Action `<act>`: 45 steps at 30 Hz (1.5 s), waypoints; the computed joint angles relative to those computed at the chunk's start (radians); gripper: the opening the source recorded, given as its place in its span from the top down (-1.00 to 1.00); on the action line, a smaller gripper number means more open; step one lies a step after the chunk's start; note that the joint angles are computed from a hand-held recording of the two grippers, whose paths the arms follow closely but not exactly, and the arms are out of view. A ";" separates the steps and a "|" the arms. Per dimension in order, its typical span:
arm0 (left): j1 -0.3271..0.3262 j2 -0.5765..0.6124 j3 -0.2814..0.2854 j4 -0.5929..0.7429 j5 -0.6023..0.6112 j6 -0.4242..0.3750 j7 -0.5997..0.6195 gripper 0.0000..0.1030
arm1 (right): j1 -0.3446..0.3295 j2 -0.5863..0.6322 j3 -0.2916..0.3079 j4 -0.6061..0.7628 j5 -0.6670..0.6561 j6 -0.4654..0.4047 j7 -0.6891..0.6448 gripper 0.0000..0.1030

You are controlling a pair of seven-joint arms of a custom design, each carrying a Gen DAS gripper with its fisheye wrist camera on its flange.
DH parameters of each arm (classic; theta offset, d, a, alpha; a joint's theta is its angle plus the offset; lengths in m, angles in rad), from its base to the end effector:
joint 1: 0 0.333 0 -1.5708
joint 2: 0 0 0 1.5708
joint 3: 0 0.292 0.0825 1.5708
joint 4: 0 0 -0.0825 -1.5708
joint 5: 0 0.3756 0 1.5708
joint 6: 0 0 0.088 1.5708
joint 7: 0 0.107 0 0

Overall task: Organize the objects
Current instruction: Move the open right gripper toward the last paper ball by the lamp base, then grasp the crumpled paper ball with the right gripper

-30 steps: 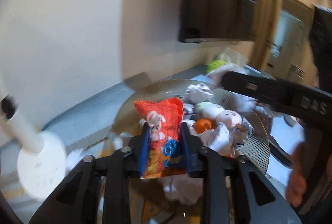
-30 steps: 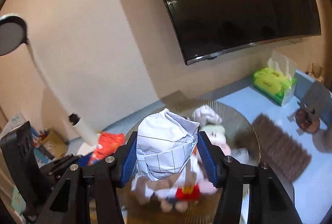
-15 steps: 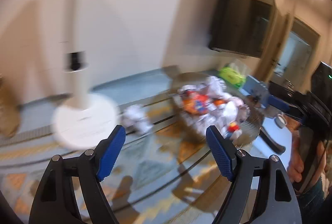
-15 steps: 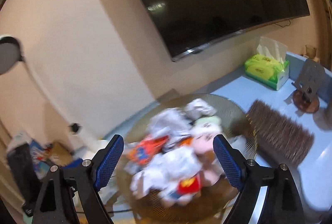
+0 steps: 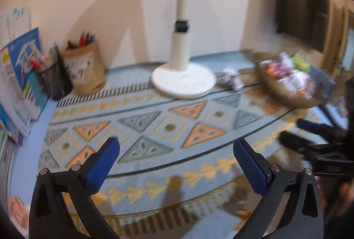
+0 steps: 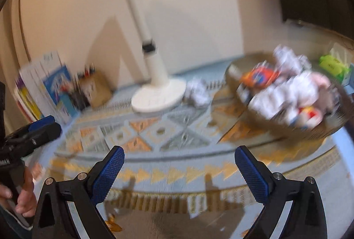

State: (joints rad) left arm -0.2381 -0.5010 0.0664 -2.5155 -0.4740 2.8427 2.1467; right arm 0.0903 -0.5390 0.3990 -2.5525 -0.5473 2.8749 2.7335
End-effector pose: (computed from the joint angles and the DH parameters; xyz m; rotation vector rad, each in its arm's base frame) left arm 0.4411 -0.0495 0.5280 -1.4322 2.0413 -0.9753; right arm 0.3686 0.2441 0.5043 -1.4876 1.7545 -0.6474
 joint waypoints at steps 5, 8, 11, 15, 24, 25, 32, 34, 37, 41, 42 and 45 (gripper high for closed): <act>0.094 0.075 -0.062 0.014 0.066 -0.025 -0.160 -0.98 | 0.003 0.043 -0.003 0.000 0.002 -0.027 0.002 -0.95; 0.112 0.069 -0.072 0.000 0.081 -0.002 -0.199 -0.98 | 0.054 0.072 -0.068 -0.001 0.056 -0.038 -0.023 -0.95; 0.112 0.060 -0.071 -0.013 0.104 0.014 -0.215 -0.98 | 0.065 0.075 -0.081 -0.003 0.076 -0.056 -0.019 -0.95; 0.121 0.059 -0.084 -0.021 0.155 0.026 -0.238 -0.98 | 0.069 0.091 -0.070 0.020 0.062 -0.100 -0.014 -0.95; 0.109 0.043 -0.076 -0.043 0.215 0.061 -0.263 -0.98 | 0.107 0.113 -0.099 0.045 0.045 -0.146 -0.012 -0.94; 0.112 0.042 -0.078 -0.043 0.220 0.062 -0.269 -0.98 | 0.108 0.114 -0.101 0.047 0.044 -0.147 -0.008 -0.94; 0.222 0.012 -0.170 -0.090 0.329 0.172 -0.393 -0.98 | 0.143 0.168 -0.173 0.128 0.192 -0.127 -0.073 -0.94; 0.327 -0.012 -0.260 -0.124 0.406 0.259 -0.479 -0.98 | 0.093 0.218 -0.131 0.207 0.110 -0.165 -0.031 -0.94; 0.392 -0.031 -0.307 -0.143 0.460 0.315 -0.542 -0.98 | 0.058 0.306 -0.122 0.301 -0.002 -0.175 0.070 -0.93; 0.309 -0.026 -0.215 -0.139 0.484 0.308 -0.547 -0.98 | 0.056 0.442 -0.160 0.417 -0.081 -0.192 0.195 -0.52; 0.299 -0.029 -0.205 -0.143 0.490 0.316 -0.548 -0.98 | 0.063 0.469 -0.173 0.442 -0.085 -0.204 0.206 -0.50; 0.243 -0.032 -0.156 -0.152 0.495 0.340 -0.535 -0.98 | 0.085 0.549 -0.220 0.508 -0.090 -0.209 0.253 -0.46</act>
State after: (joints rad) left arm 0.0049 -0.5334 -0.0896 -2.6671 0.0208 3.1827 1.6117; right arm 0.1750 0.0103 0.1786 -2.0441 -0.6376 2.6660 2.9866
